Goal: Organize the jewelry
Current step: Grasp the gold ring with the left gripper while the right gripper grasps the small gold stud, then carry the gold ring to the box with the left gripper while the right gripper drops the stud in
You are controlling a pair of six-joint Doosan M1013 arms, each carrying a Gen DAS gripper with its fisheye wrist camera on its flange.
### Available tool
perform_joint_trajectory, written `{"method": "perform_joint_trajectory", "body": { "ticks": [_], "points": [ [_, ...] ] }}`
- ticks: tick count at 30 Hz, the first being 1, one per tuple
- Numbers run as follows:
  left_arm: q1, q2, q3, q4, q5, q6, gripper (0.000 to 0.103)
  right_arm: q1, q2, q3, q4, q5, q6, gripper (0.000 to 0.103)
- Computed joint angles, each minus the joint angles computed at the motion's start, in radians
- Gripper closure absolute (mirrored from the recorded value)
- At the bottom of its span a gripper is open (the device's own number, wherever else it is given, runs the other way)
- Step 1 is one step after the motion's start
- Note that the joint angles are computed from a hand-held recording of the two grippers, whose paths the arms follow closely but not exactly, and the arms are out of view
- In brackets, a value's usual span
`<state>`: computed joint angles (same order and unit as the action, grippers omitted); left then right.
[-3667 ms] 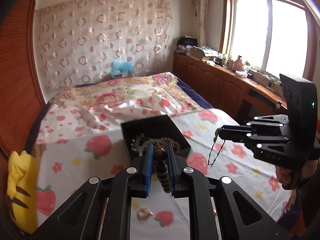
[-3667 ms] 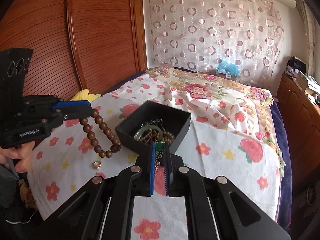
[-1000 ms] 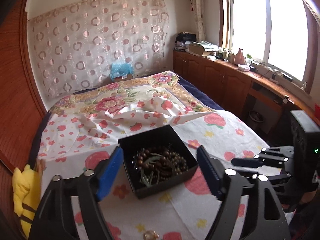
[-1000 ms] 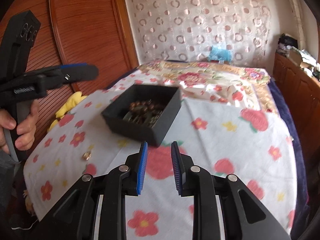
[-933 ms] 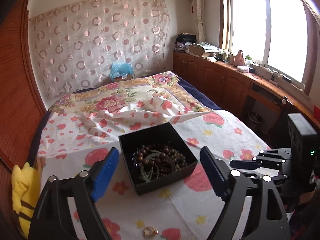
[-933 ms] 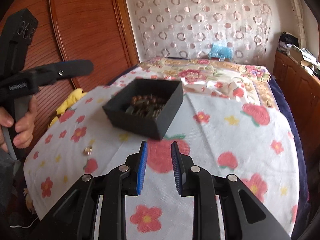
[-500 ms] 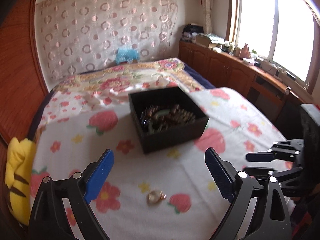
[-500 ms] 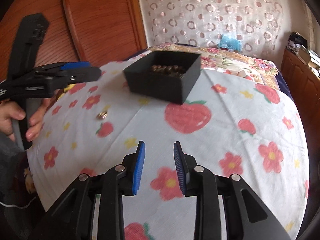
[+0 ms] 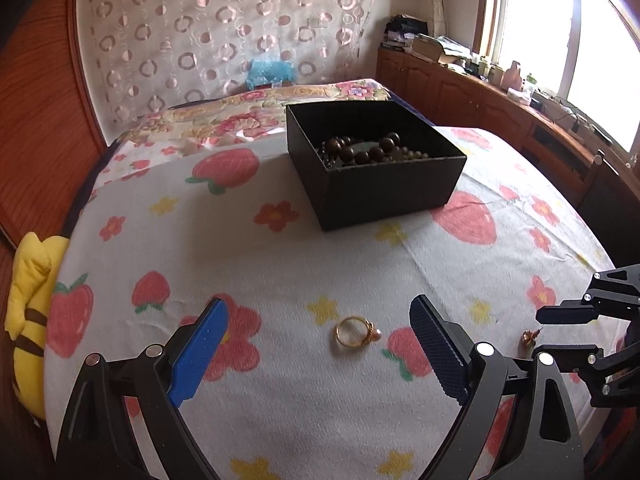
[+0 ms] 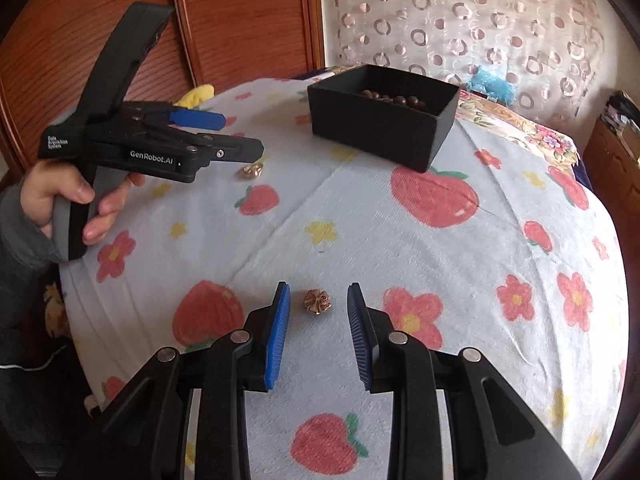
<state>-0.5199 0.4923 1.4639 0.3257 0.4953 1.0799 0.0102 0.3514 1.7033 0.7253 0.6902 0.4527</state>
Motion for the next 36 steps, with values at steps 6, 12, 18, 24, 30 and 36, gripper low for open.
{"method": "perform_joint_trajectory", "body": {
  "ticks": [6, 12, 18, 24, 30, 36],
  "points": [
    [-0.001, 0.009, -0.010, -0.049, 0.021, 0.055, 0.014, 0.013, -0.002, 0.004, -0.045, -0.030, -0.012, 0.086],
    [-0.012, 0.017, -0.020, -0.079, 0.034, 0.122, 0.029, 0.010, -0.001, 0.003, -0.046, -0.036, -0.014, 0.087],
    [-0.017, 0.024, -0.036, -0.095, 0.059, 0.151, 0.059, 0.008, -0.003, 0.004, -0.038, -0.041, -0.018, 0.087],
    [-0.025, 0.028, -0.039, -0.075, 0.068, 0.139, 0.079, 0.007, -0.001, 0.002, -0.022, -0.033, -0.017, 0.086],
    [-0.026, 0.023, -0.031, -0.086, 0.053, 0.153, 0.079, 0.004, -0.001, -0.006, -0.002, -0.027, -0.024, 0.086],
    [-0.027, 0.011, -0.027, -0.069, 0.029, 0.132, 0.079, 0.001, 0.002, -0.029, 0.020, -0.030, -0.037, 0.086]
  ]
}}
